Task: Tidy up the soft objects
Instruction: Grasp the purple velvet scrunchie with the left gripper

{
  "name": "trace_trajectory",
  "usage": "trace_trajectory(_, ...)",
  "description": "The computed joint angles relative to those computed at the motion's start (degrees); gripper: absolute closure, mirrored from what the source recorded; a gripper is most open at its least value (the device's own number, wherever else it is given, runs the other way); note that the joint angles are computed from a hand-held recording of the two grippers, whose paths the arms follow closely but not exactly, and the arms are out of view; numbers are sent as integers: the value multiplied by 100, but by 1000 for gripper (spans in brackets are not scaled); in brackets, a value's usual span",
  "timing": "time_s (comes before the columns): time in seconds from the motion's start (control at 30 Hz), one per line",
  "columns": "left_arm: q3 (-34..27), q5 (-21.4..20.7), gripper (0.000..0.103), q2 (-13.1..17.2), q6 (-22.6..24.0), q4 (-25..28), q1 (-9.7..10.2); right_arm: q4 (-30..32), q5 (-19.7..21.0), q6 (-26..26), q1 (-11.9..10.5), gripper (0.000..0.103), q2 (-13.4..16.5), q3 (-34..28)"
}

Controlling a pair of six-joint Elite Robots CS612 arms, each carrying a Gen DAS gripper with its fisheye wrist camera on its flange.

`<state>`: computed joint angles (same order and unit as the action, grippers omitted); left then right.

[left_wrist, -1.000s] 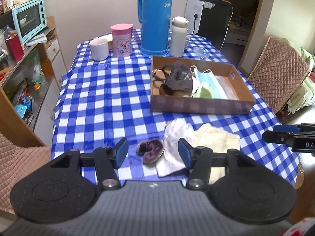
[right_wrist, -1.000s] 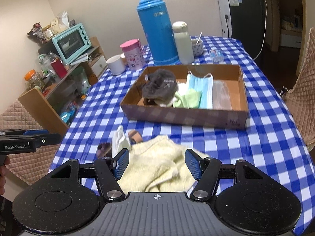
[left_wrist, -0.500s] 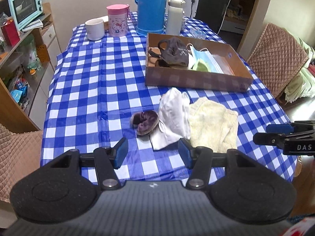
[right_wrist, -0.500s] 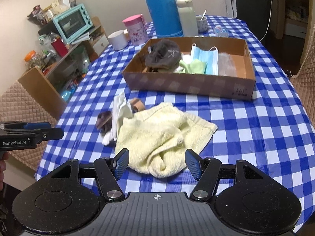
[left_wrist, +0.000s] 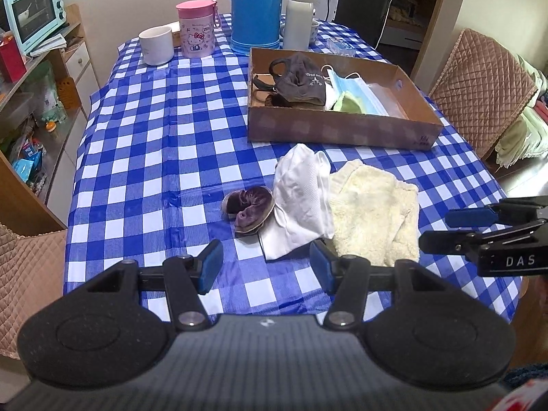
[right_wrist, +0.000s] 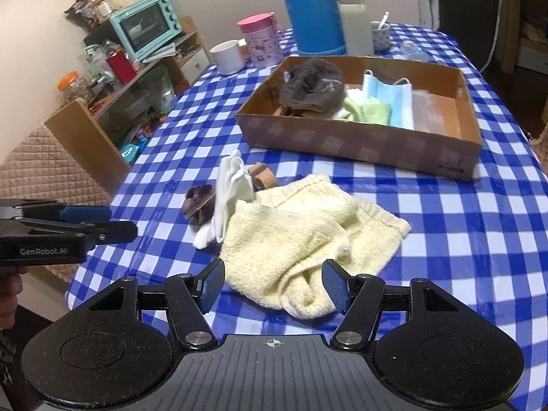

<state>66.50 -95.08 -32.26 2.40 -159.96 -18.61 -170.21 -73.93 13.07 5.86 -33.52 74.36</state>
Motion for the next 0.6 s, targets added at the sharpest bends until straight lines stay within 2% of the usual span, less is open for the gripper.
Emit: trace_trajectory(0.6, -951, 14, 51, 586, 161, 633, 32, 474, 272, -138, 24, 40, 624, -1130)
